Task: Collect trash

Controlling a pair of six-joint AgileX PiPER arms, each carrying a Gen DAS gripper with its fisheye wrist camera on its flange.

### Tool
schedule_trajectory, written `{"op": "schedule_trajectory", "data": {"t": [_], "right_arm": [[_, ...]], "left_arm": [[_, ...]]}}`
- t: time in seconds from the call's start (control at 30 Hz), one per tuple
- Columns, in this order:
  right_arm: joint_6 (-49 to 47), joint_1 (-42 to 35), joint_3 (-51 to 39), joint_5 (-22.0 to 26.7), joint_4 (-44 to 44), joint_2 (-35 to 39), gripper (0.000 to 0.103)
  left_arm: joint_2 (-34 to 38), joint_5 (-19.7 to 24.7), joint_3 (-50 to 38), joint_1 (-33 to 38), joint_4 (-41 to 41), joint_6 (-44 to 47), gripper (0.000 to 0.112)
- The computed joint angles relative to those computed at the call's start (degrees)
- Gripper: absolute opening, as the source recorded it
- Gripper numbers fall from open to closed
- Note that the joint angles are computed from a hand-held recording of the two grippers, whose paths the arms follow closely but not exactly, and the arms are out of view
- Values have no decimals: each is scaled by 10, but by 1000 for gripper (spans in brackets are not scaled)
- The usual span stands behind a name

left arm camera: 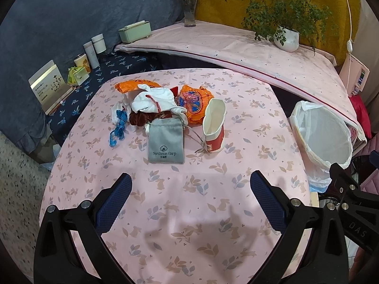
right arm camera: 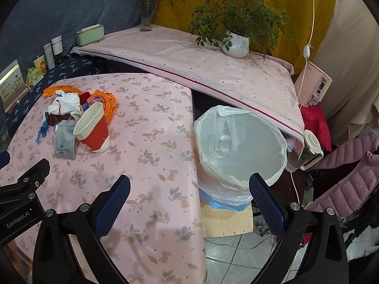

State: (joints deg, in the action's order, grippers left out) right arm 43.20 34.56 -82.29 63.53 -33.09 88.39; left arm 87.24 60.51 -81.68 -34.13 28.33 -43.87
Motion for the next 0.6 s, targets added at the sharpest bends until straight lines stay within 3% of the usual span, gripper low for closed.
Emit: {"op": "schedule_trajectory", "data": {"t": [0.6], "right_arm": [[13,8,4,12,-13,-15,96]], "left_arm": [[-16,9,0,-15,0,9,95]]}}
